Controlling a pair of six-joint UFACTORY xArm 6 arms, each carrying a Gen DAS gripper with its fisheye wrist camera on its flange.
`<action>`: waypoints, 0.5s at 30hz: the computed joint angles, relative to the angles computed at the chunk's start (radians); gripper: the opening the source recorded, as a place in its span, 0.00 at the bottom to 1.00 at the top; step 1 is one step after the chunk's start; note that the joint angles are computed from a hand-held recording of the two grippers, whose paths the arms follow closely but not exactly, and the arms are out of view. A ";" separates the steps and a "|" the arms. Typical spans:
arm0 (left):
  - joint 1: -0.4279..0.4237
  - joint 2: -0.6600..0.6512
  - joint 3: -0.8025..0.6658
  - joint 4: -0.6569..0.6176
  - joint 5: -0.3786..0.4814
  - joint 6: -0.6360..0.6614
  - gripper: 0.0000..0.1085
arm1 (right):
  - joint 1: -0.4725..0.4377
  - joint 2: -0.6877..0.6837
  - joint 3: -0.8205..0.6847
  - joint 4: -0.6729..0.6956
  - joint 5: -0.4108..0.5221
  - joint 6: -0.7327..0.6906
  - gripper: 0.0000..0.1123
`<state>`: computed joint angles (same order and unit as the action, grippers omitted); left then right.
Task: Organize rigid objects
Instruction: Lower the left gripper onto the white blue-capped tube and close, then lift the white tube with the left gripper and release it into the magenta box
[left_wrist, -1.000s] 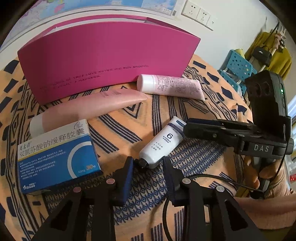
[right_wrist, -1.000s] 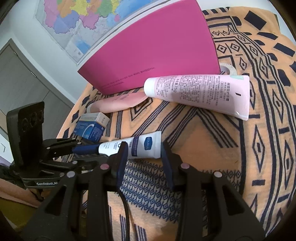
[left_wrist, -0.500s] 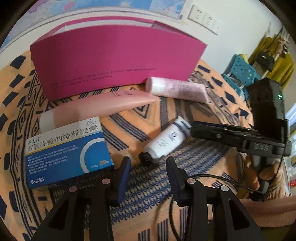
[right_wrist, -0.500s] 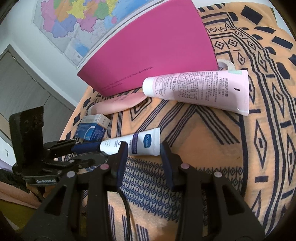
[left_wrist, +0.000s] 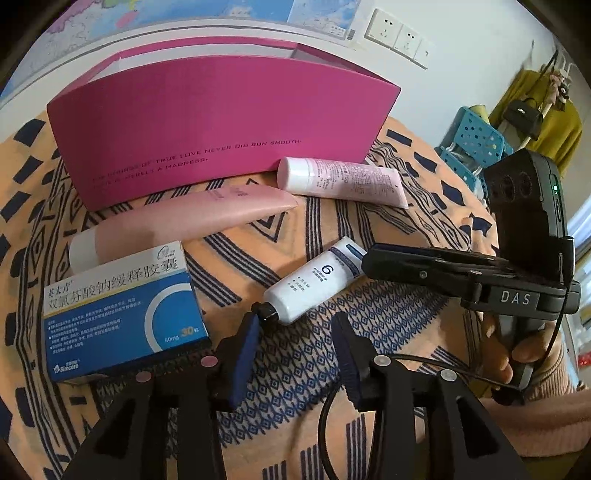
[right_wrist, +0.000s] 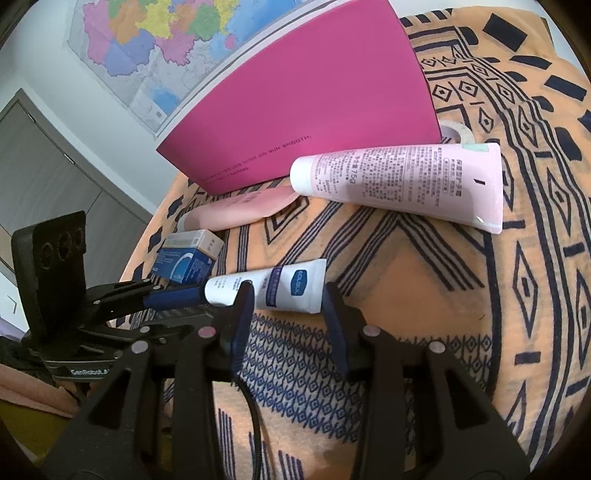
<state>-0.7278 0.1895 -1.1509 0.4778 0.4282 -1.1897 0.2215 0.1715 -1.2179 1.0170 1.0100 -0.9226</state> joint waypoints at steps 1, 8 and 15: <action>0.001 0.000 0.000 0.001 -0.002 0.000 0.38 | -0.001 0.000 0.001 0.006 0.000 -0.001 0.37; 0.013 -0.003 0.001 0.028 -0.017 -0.021 0.43 | -0.001 -0.008 0.002 0.024 -0.005 -0.017 0.37; 0.014 -0.010 -0.005 0.067 -0.010 -0.039 0.43 | 0.001 -0.012 0.005 0.039 -0.012 -0.015 0.37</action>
